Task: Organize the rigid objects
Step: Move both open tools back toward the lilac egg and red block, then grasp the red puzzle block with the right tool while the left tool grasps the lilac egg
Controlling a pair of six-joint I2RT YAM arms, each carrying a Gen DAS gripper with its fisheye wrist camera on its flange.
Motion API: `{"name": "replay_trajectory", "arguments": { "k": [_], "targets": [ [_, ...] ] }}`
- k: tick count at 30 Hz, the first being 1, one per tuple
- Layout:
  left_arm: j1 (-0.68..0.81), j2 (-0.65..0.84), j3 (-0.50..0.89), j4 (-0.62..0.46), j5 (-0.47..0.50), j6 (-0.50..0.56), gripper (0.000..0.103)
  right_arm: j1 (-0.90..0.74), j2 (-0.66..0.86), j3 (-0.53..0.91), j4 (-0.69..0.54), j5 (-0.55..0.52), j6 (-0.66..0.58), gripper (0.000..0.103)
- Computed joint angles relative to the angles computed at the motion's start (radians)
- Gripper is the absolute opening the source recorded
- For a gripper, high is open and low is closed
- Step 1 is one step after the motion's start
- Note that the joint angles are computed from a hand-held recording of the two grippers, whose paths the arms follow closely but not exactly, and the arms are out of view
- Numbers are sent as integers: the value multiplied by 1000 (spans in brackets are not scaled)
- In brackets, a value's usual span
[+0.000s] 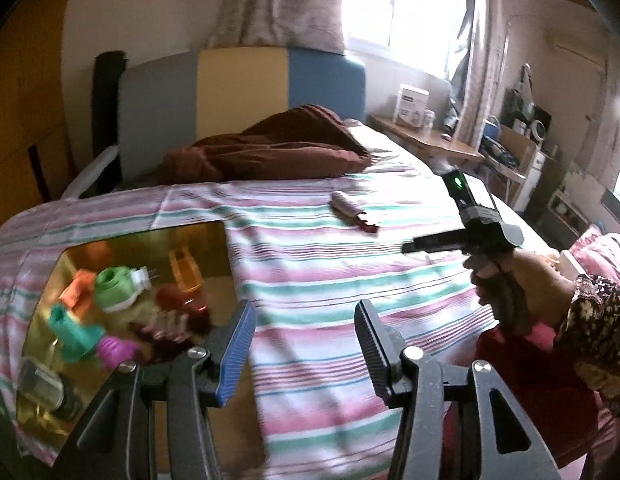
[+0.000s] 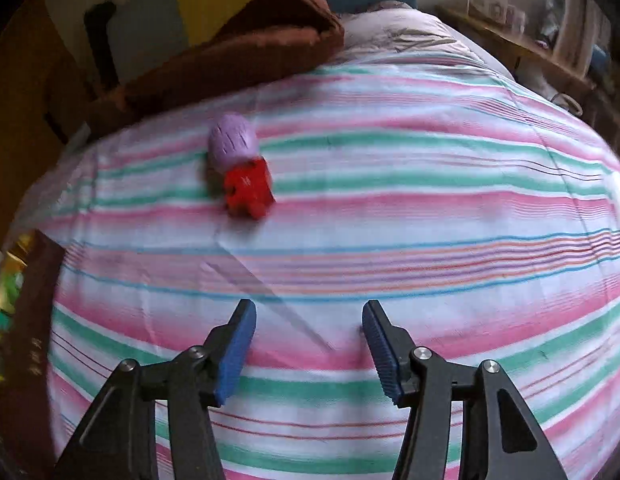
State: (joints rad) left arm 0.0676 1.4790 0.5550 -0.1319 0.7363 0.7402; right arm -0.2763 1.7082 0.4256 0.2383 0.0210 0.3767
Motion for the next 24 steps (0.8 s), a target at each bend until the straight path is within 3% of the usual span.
{"name": "replay_trajectory", "arguments": {
  "k": [6,14,19,24],
  "targets": [
    [-101,-26,-39,7,-40,-45,52,30,53,147,-40,27,-42,67],
    [-116,17,-30,-9,-80,-36,52,49,257,359,-94,61,-83,66],
    [-128,51,-4,-20,-90,-61,52,52,301,395,-113,76,-123,34],
    [-168,68,12,-10,-106,-82,52,12,224,316,-146,28,-133,34]
  ]
}}
